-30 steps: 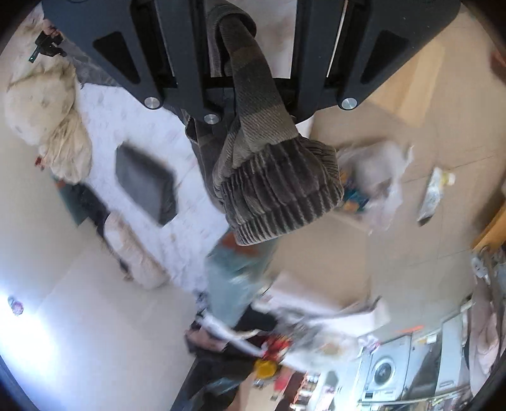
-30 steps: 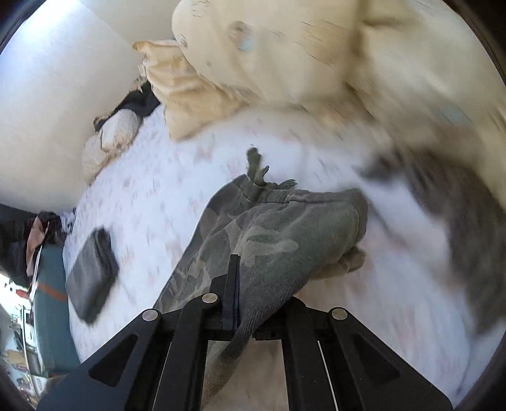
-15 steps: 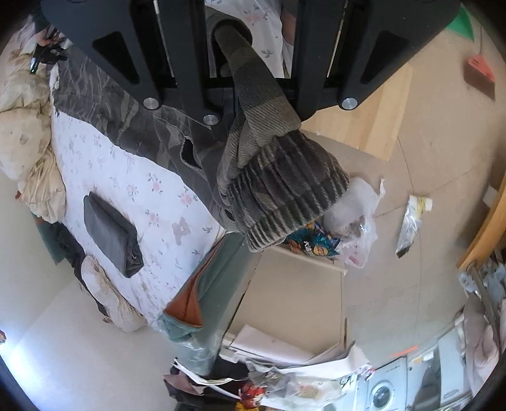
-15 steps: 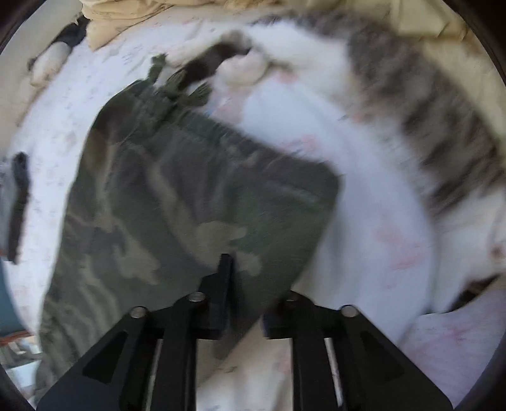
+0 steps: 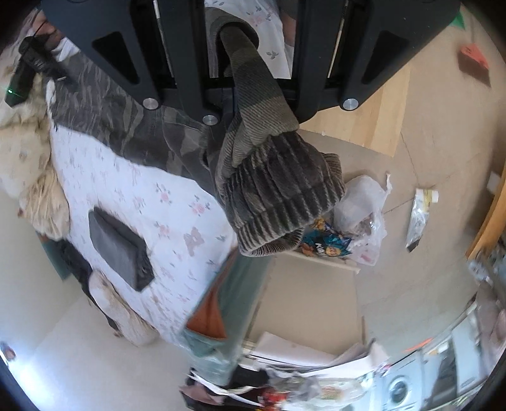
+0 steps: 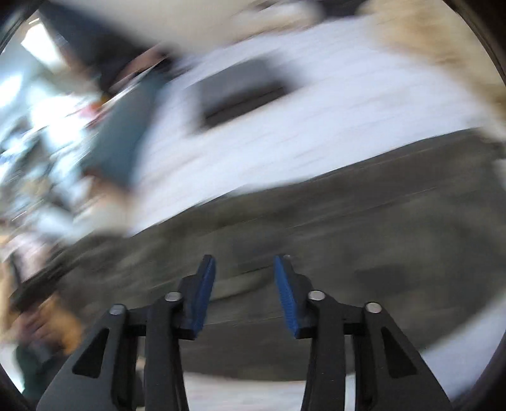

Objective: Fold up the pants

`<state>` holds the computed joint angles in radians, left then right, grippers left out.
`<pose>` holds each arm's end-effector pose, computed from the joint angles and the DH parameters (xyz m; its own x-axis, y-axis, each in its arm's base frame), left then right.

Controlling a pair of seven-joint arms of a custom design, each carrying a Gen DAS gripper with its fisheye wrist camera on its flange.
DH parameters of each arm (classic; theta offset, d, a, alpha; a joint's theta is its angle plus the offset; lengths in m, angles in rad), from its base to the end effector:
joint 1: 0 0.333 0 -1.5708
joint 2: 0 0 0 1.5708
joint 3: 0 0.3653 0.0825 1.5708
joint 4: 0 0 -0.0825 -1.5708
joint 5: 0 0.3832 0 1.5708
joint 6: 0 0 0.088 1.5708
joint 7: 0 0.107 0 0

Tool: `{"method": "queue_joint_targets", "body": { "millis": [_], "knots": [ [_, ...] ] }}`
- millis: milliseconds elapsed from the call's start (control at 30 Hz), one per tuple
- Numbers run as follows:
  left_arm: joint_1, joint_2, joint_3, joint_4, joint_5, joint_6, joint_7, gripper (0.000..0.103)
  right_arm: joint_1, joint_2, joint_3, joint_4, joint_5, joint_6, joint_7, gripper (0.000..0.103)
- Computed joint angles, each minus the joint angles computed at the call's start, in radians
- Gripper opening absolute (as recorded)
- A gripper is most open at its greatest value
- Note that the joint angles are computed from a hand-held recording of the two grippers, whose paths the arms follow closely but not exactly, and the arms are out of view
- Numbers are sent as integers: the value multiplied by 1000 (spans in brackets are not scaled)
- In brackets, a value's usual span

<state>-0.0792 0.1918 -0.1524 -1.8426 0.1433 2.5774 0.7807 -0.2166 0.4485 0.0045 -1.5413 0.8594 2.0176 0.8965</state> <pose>0.6439 -0.1465 0.5334 0.3697 -0.8809 0.2954 -0.7706 -0.4684 -0.4323 0.7087 -0.1079 0.4600 0.1871 -0.7699 -0.6101 -0.9367 0.0474 -0.3470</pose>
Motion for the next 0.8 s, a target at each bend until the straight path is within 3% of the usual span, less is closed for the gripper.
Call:
{"method": "queue_joint_targets", "body": {
  "millis": [133,233,333,433,467,600,700,767,800],
  "knots": [
    [-11,14,-8,27,25,-15,39,7,88,20,78,-69,46,-53,-49,14],
    [-8,30,-27,46,-5,-16,112,7,179,77,78,-56,-25,-36,-11,10],
    [9,73,-69,95,-123,-81,252,7,231,121,63,-46,-109,-27,70,7],
    [-35,78,-39,114,-40,-86,232,7,204,151,69,10,-121,-103,103,5],
    [-43,79,-35,119,-23,-89,229,7,191,143,68,14,-123,-113,90,9],
    [-73,80,-23,134,48,-100,207,7,117,65,44,-24,-100,-101,-28,10],
    [-104,84,-15,154,128,-116,188,7,52,41,4,-15,-74,-103,-36,20],
    [-136,102,-9,196,198,-135,165,7,12,53,-31,35,-94,-103,-7,66],
    [-163,113,-2,224,251,-153,140,7,-15,55,-39,37,-86,-97,-10,70]
  ]
}}
